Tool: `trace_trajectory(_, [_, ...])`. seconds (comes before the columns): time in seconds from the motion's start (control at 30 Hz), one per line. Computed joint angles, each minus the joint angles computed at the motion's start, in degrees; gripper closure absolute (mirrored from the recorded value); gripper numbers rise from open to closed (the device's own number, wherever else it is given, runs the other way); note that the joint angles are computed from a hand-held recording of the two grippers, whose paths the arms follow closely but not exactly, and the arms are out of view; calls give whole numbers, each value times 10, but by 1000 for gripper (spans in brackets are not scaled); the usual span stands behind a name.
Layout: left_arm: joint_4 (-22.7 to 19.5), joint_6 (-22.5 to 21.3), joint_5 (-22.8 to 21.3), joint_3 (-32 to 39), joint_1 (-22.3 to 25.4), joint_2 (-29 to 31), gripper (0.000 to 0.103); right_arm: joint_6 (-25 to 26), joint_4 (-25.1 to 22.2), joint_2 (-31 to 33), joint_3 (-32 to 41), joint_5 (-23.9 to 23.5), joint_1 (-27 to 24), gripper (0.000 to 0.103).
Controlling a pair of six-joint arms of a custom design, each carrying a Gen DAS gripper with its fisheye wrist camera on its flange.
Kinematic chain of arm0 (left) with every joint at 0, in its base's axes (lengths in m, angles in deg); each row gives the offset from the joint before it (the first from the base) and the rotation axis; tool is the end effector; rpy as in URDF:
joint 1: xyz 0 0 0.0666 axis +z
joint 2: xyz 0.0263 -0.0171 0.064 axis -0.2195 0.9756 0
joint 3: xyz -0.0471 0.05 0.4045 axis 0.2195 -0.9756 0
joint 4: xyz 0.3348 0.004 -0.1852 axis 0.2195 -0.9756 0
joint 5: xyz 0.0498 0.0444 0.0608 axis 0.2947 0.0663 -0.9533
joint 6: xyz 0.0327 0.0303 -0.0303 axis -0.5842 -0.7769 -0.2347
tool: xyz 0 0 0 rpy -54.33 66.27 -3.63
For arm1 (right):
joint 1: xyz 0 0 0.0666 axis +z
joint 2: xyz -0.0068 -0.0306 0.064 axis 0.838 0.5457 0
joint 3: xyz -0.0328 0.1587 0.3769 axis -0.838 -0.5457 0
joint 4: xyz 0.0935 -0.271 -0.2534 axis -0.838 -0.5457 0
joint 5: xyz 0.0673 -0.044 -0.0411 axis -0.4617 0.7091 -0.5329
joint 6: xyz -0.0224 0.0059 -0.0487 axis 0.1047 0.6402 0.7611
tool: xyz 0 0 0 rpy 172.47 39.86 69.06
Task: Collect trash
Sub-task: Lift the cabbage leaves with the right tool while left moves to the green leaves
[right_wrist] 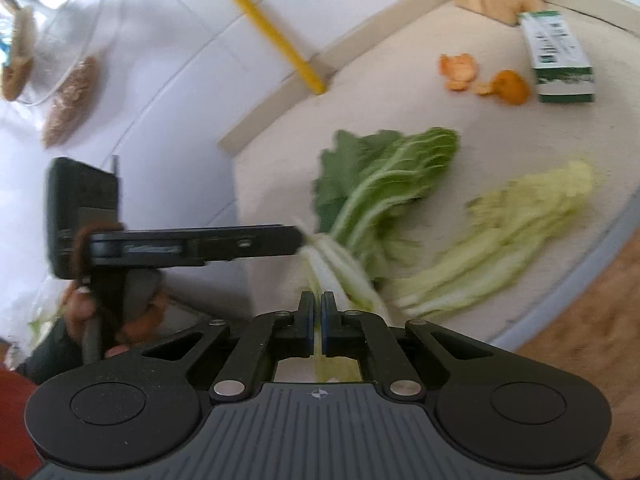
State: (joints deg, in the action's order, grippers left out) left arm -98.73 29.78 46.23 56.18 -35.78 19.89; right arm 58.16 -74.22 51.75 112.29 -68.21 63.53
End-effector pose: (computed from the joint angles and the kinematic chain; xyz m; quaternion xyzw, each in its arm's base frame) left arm 0.5293 -0.2312 0.4903 -0.0968 0.9168 -0.2450 0.3001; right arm 0.6069 0.0940 0.5048 -0.2255 0.8943 0.3449 0.1743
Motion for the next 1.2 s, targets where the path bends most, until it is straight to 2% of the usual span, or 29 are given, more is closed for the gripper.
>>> trace_trajectory(0.07, [-1, 6, -5, -4, 1, -2, 45, -17, -13, 4, 10, -30, -5, 100])
trace_trajectory(0.13, [2, 11, -7, -8, 2, -5, 45, -64, 5, 3, 12, -71, -19, 101])
trace_trajectory(0.2, [3, 11, -5, -9, 3, -5, 45, -137, 58, -6, 2, -120, -38, 101])
trace_trajectory(0.27, [0, 7, -3, -6, 3, -3, 45, -206, 136, -24, -18, -143, -54, 101])
trace_trajectory(0.33, [0, 4, -2, -2, 2, -1, 45, -221, 167, -30, -22, -141, -60, 100])
trace_trajectory(0.37, [1, 2, 0, 0, 1, 1, 45, -206, 165, -30, -21, -123, -57, 97])
trace_trajectory(0.4, [0, 1, 1, 2, 1, 2, 45, -176, 150, -29, -17, -84, -49, 84])
trace_trajectory(0.43, [-1, 0, 3, 3, 1, 4, 45, -136, 135, -28, -15, -33, -37, 63])
trace_trajectory(0.47, [-1, -2, 4, 4, 1, 4, 45, -92, 118, -27, -16, 20, -22, 50])
trace_trajectory(0.5, [-1, -4, 4, 3, 1, 3, 45, -63, 110, -28, -24, 59, -11, 32])
trace_trajectory(0.53, [-2, -5, 3, 3, 1, 3, 45, -38, 108, -30, -36, 84, 1, 30])
trace_trajectory(0.57, [-2, -5, 2, 2, 1, 2, 45, -13, 99, -28, -41, 88, 8, 30])
trace_trajectory(0.63, [3, -1, 0, -6, 2, -4, 45, 38, 60, -17, -32, 115, 28, 23])
trace_trajectory(0.7, [8, 4, 0, -15, 4, -10, 45, 79, 53, -21, -43, 144, 40, 19])
trace_trajectory(0.77, [10, 10, -1, -22, 5, -13, 45, 116, 70, -30, -66, 212, 57, 22])
trace_trajectory(0.8, [11, 12, -1, -25, 5, -14, 45, 125, 87, -39, -83, 246, 63, 31])
trace_trajectory(0.83, [12, 14, -1, -27, 5, -15, 45, 125, 103, -46, -93, 259, 65, 43])
trace_trajectory(0.87, [13, 15, 0, -28, 5, -15, 45, 109, 95, -41, -81, 265, 64, 54])
trace_trajectory(0.9, [15, 15, 1, -28, 4, -16, 45, 92, 74, -30, -60, 255, 57, 79])
trace_trajectory(0.93, [17, 15, 1, -27, 4, -16, 45, 64, 44, -15, -31, 229, 44, 81])
trace_trajectory(1.0, [17, 11, 0, -24, 3, -15, 45, 20, 15, 2, 4, 186, 21, 85])
trace_trajectory(1.13, [14, 1, 4, -11, 4, -10, 44, -56, 8, 4, 36, 74, -20, 88])
trace_trajectory(1.2, [12, -4, 9, -2, 3, -5, 44, -81, 27, -4, 37, 19, -36, 88])
